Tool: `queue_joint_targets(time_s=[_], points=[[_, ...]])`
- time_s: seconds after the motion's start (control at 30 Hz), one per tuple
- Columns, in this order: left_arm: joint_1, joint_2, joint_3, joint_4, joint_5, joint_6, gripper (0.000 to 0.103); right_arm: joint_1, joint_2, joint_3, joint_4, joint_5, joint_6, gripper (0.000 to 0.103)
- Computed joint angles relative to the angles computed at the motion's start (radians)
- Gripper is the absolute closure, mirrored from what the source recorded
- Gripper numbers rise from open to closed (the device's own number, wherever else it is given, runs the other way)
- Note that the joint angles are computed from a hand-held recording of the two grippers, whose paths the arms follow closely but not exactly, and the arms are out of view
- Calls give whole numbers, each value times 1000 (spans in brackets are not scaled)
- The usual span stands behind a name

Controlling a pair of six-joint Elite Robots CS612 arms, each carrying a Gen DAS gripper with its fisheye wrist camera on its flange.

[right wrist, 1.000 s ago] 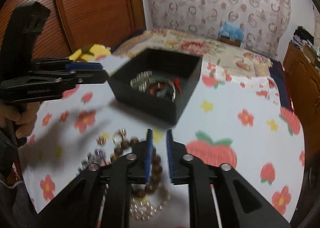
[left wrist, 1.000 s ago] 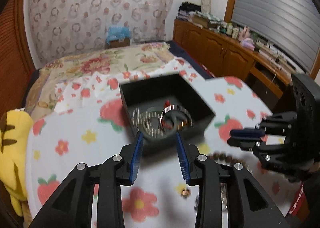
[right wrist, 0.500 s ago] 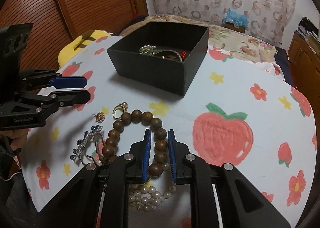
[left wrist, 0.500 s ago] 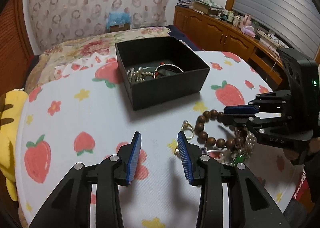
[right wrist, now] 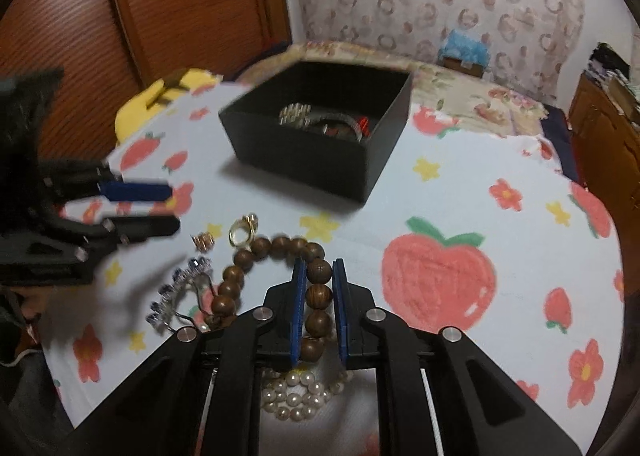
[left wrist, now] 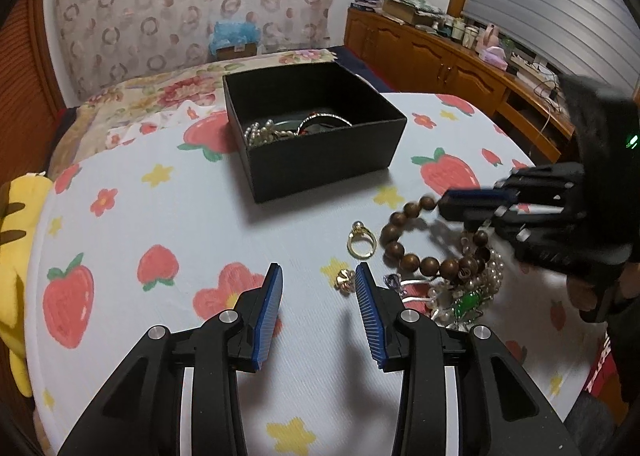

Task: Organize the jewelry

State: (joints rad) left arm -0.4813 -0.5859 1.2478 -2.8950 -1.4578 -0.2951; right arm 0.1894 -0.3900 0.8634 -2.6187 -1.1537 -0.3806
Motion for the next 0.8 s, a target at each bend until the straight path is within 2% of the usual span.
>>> queue_joint_targets(time_s=[0.17,0.33,0.53,0.8], points=[[-3,-2,9,-3,-34,-10,67,-13,-47,88,-154,12,59,88],[-6,0,6,-5,-64,-10,67,-23,-75,137,-250,-4,97,88],[-8,6,0,4,-96,-12,67,-30,-93,168,-282,-20,106,88],[-5,11,3,13,-120,-46,67,-30,-86,166,-273,-22,117,88]])
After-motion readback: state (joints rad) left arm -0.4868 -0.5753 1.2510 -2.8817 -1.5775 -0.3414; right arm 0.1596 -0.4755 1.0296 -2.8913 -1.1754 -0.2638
